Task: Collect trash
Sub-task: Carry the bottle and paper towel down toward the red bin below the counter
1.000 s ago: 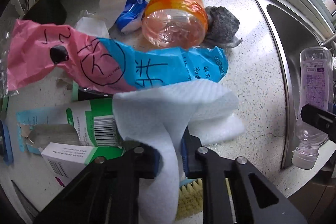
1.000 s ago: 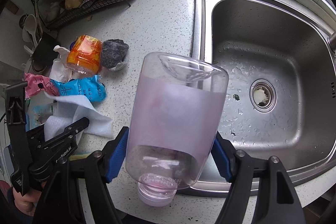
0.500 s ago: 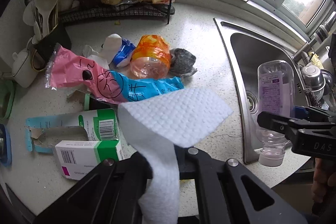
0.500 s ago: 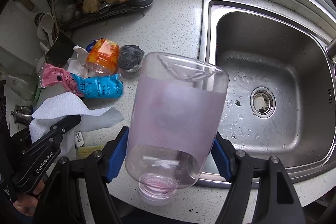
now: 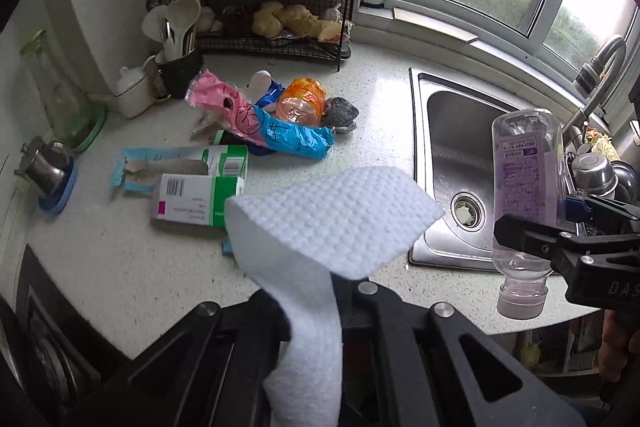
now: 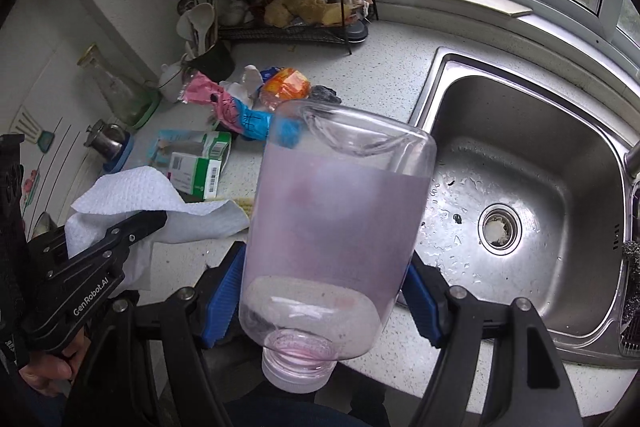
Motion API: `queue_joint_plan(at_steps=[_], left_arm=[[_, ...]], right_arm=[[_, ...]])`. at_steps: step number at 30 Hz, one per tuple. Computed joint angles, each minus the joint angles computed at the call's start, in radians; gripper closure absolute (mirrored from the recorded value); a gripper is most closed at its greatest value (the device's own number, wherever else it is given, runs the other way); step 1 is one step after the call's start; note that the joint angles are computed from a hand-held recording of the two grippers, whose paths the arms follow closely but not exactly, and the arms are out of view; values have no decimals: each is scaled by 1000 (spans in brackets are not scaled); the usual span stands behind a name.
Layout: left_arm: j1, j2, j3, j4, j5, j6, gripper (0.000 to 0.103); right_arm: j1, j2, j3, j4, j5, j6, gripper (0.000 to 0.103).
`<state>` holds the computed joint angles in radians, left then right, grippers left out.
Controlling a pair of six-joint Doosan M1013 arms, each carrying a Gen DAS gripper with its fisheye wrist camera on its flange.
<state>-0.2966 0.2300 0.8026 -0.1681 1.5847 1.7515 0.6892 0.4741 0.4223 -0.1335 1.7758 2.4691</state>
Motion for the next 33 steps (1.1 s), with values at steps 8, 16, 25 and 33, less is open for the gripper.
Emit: queue_joint_plan(at_steps=[8,16,25,33], left_arm=[[-49,-144,158,66,-47,-121,100],[-58,-239,258,102,-17,-153,100],[-2,-302,385,73,36,-125,100],[34,-335,549,48,50,-37,100]], right_arm=[[47,-90,128,21,-62,-56,32],[89,-98,149,67,-56,-71,32],[139,-92,194,107,-57,-39,32],[169,-117,351,151,-123,25,32]])
